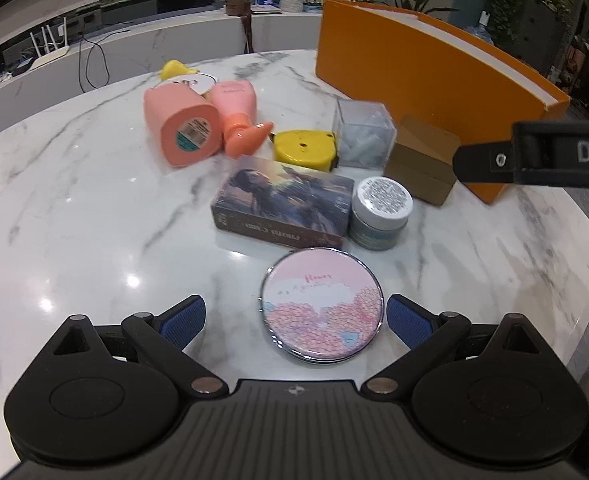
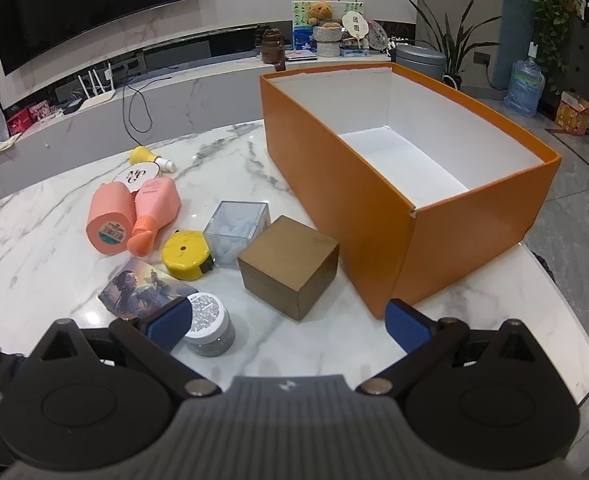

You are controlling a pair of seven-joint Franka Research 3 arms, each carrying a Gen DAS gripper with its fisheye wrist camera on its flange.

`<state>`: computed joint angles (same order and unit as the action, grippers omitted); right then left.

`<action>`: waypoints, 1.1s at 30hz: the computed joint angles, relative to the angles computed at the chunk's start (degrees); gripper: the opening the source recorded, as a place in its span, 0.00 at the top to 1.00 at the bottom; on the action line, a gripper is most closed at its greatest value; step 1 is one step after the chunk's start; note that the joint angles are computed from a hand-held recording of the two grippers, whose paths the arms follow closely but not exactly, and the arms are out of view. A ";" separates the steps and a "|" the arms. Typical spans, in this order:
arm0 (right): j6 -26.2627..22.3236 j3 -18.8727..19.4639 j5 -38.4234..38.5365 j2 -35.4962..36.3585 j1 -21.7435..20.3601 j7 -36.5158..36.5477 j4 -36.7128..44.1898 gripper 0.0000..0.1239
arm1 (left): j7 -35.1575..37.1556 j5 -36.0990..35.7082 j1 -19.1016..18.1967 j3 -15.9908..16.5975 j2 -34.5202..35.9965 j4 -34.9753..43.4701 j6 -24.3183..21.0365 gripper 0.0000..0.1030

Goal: Organize rigid objects
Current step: 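Grasp the pink round compact with the left gripper while the right gripper approaches the white jar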

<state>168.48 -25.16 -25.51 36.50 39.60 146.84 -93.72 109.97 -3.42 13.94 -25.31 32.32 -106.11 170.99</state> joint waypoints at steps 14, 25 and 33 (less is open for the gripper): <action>6.27 1.63 7.51 -0.21 -1.25 -10.20 -2.58 0.19 | -0.98 6.44 -0.82 0.51 1.51 -1.03 5.20 0.07; 7.44 7.38 13.50 2.35 -4.66 -25.50 0.89 0.29 | 6.05 5.98 10.21 -10.02 3.05 -2.69 4.59 0.19; 1.79 13.95 17.77 5.93 -9.15 -38.95 7.10 0.48 | 7.67 4.00 12.43 -11.03 2.45 -3.33 3.64 0.19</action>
